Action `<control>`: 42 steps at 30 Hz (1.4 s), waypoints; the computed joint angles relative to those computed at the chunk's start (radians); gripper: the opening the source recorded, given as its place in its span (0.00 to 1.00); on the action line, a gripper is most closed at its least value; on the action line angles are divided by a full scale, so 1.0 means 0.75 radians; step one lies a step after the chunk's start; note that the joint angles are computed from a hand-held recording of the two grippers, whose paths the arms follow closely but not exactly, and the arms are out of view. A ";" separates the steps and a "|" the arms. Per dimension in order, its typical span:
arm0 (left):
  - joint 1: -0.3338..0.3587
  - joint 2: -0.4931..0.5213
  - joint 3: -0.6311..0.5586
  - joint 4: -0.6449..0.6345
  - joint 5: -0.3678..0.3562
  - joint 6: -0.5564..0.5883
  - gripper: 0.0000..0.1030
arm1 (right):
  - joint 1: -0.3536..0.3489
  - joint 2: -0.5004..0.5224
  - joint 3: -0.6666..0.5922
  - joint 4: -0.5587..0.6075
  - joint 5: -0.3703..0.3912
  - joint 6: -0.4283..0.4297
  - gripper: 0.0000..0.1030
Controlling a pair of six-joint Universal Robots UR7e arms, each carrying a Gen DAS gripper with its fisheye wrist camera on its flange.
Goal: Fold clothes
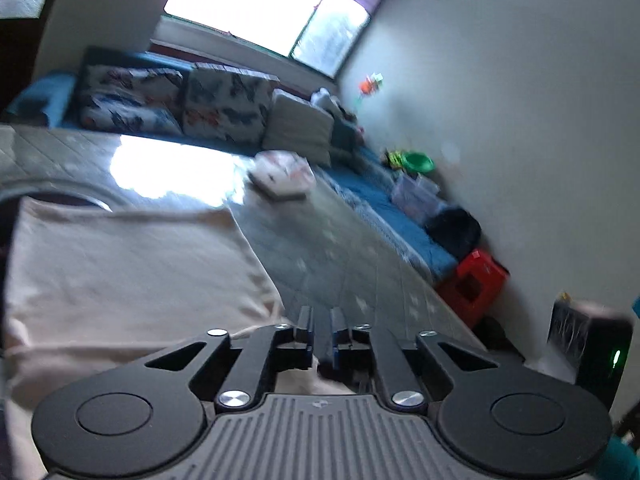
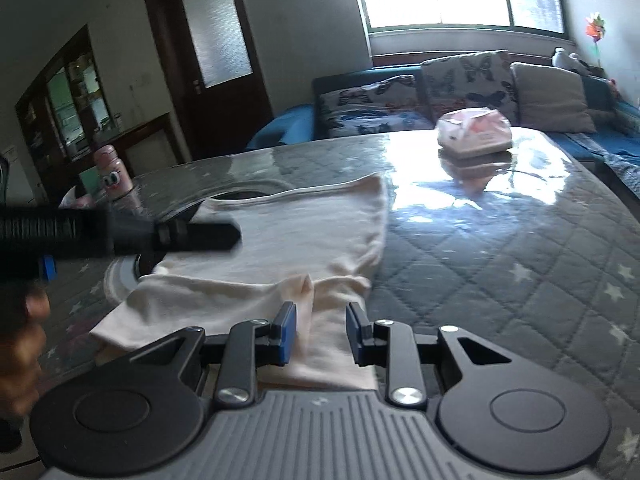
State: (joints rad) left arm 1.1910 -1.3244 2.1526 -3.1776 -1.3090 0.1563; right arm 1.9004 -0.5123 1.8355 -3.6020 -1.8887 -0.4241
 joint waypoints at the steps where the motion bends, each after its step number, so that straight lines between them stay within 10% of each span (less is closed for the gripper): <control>1: 0.003 -0.004 0.009 0.011 -0.001 0.007 0.22 | -0.001 -0.001 0.001 -0.005 -0.005 0.001 0.26; 18: 0.091 -0.350 0.254 0.054 0.267 0.249 0.37 | 0.007 0.103 -0.171 0.153 -0.001 -0.061 0.26; 32: 0.127 -0.373 0.310 -0.020 0.385 0.306 0.36 | 0.021 0.161 -0.244 0.204 -0.075 -0.109 0.13; 37: 0.110 -0.324 0.327 -0.127 0.440 0.370 0.07 | 0.040 0.178 -0.258 0.182 -0.126 -0.141 0.08; 42: 0.120 -0.369 0.334 -0.118 0.462 0.355 0.04 | 0.063 0.197 -0.277 0.164 -0.182 -0.160 0.07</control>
State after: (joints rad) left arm 1.2810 -1.6011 2.4034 -3.2663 -0.9628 0.4229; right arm 1.9478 -0.3648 1.6277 -3.4790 -2.0250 -0.5441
